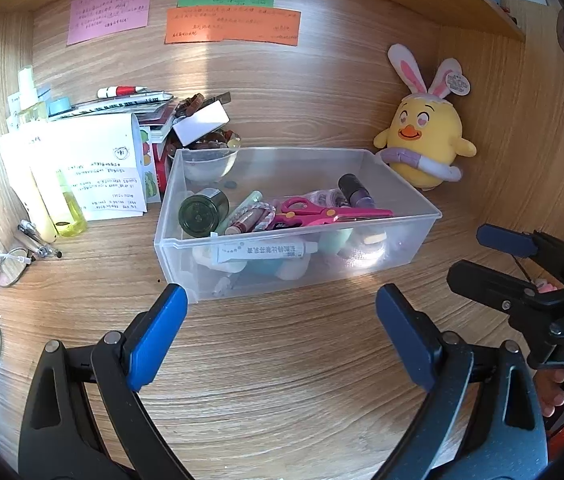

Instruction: Organize objects

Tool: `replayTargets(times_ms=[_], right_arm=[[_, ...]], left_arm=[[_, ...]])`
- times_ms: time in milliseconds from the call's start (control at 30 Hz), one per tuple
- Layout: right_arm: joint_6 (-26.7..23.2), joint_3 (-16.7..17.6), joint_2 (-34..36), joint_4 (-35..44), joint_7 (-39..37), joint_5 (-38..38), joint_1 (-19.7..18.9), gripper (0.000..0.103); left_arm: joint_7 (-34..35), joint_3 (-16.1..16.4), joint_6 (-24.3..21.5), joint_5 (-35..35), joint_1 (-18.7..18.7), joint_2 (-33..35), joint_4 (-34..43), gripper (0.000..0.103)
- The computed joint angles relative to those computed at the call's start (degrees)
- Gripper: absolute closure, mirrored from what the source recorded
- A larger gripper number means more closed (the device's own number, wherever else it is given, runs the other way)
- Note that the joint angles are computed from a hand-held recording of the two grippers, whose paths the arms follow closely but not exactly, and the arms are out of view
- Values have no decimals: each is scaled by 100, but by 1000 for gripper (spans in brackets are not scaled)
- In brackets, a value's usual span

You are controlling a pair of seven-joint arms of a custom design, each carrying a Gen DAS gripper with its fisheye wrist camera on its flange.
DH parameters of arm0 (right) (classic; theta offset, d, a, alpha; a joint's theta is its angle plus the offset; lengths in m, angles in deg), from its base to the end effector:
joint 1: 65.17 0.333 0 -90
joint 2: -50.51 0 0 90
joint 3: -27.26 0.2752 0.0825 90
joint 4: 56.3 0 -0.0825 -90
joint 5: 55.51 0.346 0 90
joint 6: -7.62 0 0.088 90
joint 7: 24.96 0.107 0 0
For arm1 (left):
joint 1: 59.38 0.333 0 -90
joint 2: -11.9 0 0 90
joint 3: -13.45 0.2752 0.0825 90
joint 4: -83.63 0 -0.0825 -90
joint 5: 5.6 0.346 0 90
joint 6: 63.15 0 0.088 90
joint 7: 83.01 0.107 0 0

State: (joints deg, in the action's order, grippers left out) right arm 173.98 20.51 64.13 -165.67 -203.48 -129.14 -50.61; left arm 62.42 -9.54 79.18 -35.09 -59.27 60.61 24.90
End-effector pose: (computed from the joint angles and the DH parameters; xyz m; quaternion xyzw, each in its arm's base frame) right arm 0.5798 0.1420 0.4075 -0.5339 0.7096 -0.3320 0.3181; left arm 0.7265 -0.1731 0.4160 -0.3276 0.8321 -0.4333 0.1115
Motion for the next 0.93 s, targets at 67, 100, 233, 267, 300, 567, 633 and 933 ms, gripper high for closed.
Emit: replayTargets(times_ms=[67,100,233,267,300,567,633,933], right_arm=[[16,-4,4,-1,20,8,-4,16],[22,-9,2,-6,36,-6,-2,16],[-7,1,7,-7,-35,50,-12,16],[5,-1,7,-8,-38,55,-11,16],[12,-4,13,-1,-44,62,-11,16],[19,-14,27,11,-5,46,7,16],[37,-23,29,7,13,44,6,16],[78,-46,51,14,4,84,13,16]], left_arm=[[3,-15,-83,-6,13,34,64,7],[-8,-7,-89,-3,7,35,67,7],[63,-35,-41,-49,34,-29,-55,7],[91,-43,-36,-60,40,-38,-72,7],[143,-62,7,-91,58,-74,-143,7],[-10,-7,-141,-75,22,7,34,7],[-62,-3,-262,-65,18,81,174,7],[17,-7,-270,-95,25,56,150,7]])
